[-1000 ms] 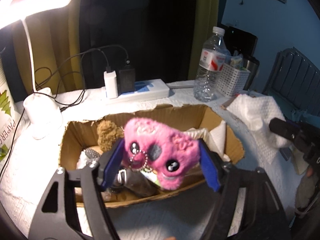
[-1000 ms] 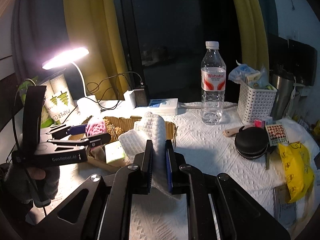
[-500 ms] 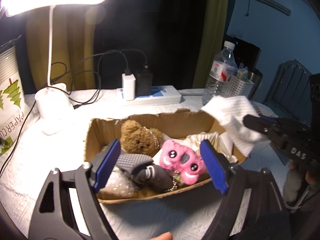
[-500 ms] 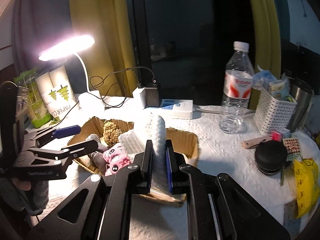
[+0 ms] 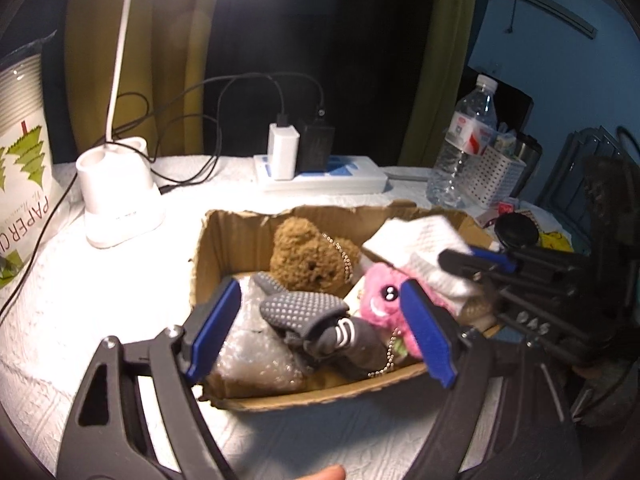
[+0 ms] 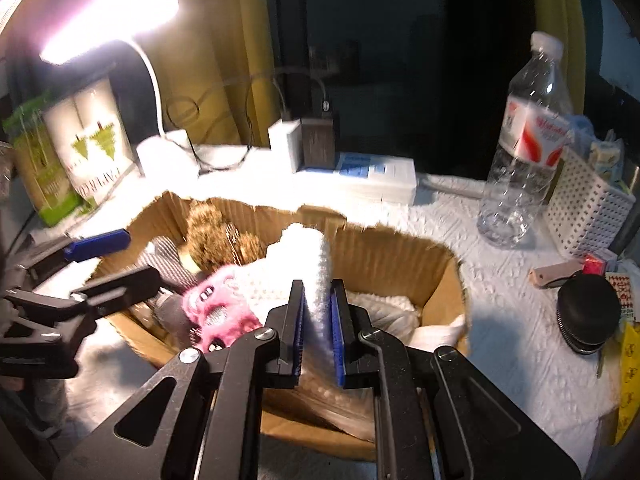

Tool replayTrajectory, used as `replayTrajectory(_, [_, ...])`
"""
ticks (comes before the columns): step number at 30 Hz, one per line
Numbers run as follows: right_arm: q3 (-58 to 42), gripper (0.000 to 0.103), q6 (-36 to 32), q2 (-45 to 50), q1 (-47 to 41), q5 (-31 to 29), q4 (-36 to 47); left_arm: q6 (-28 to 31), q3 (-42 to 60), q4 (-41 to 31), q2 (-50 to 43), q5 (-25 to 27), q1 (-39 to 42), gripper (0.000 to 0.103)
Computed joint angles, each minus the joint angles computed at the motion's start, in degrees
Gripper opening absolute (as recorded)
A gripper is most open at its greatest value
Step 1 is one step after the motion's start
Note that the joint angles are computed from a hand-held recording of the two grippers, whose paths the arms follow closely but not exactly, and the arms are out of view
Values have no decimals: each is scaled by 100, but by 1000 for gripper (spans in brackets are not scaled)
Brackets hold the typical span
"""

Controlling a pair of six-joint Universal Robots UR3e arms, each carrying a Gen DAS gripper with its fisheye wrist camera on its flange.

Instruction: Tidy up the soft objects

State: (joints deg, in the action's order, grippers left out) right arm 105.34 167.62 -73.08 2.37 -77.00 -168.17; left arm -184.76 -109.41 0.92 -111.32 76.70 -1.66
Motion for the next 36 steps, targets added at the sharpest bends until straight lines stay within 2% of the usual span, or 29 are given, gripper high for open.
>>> replayTrajectory(4, [-108, 16, -12, 228, 155, -294, 41, 11, -18, -24, 1, -14, 17, 83])
replayTrajectory(6, [-95, 31, 8, 211, 191, -325, 23, 8, -63, -30, 34, 8, 28, 83])
replayTrajectory(9, [-25, 48, 88, 115, 241, -488, -44, -7, -180, -80, 167, 78, 43, 83])
replayTrajectory(11, [116, 55, 144, -55, 205, -497, -98, -2, -323, -60, 317, 110, 60, 83])
replayTrajectory(36, [1831, 56, 414, -2394, 461, -662, 11, 161, -2172, -281, 2679, 104, 126, 83])
